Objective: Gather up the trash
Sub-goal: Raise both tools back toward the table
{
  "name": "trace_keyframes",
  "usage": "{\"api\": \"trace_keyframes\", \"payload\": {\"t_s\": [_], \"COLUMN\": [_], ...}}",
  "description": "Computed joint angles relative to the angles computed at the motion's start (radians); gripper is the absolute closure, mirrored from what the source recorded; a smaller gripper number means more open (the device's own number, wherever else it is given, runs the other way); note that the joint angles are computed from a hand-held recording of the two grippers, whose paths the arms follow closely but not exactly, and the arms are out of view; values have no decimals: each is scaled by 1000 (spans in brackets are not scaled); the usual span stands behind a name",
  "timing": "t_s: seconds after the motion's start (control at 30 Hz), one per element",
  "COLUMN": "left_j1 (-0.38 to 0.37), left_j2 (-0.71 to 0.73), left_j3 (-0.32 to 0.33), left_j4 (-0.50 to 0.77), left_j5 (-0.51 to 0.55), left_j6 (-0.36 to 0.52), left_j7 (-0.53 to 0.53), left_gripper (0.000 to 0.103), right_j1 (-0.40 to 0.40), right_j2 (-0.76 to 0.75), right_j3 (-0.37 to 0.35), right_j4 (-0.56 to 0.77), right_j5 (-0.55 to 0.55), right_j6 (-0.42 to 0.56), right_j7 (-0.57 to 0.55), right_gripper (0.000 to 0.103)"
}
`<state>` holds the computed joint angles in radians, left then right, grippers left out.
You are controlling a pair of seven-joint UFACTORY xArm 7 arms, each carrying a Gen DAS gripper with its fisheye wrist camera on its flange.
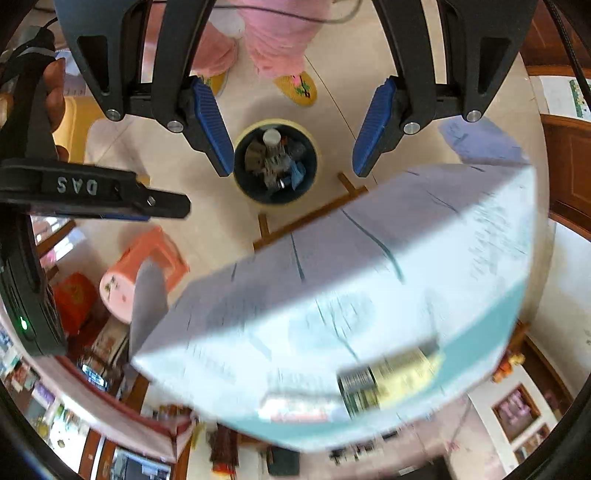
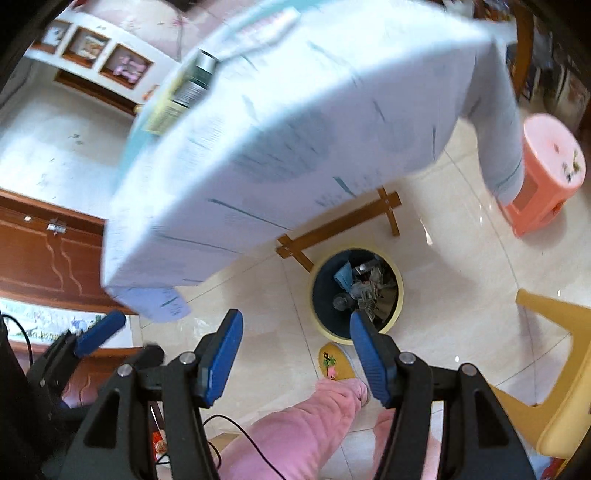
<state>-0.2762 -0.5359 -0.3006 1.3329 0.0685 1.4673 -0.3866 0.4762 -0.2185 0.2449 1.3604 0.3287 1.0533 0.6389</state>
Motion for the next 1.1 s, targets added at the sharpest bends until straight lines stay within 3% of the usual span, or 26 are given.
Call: {"api": "trace_keyframes", "payload": {"t_s": [0.13,0.43,0.67,0.83,0.9,1.0,1.1], "left_j1": [30,98,64,11,-4,-19,-7], "left_j2": [30,169,300,382,418,479,598], "left_j3": [-44,-144,-175,-109,-55,23,112], "left_j4": [165,502,700,793,824,876,1005], "left_j5": [86,261,368,361,315,247,120], "left_j6": [49,168,265,264,249,234,259], "left_j7": [-4,23,95,169,225,301,419], "left_gripper": [30,25,17,4,3,2,1], "right_j1": [-3,-16,-28,-25,-19,1,35], "right_j2": [-24,33,116,199,245,326,433], "right_j3": [-3,9,3,-3,-5,-13,-31], "right_j4": [90,322,467,568,618,707,835], "right_j5": [-25,-99,-147,-185,-213,-271,-325], "right_j6": [50,107,108,117,127,148,185], "right_j7": [-29,-105,-135,-151,-141,-109,-66], "right_gripper": [42,41,41,41,40,31,31]}}
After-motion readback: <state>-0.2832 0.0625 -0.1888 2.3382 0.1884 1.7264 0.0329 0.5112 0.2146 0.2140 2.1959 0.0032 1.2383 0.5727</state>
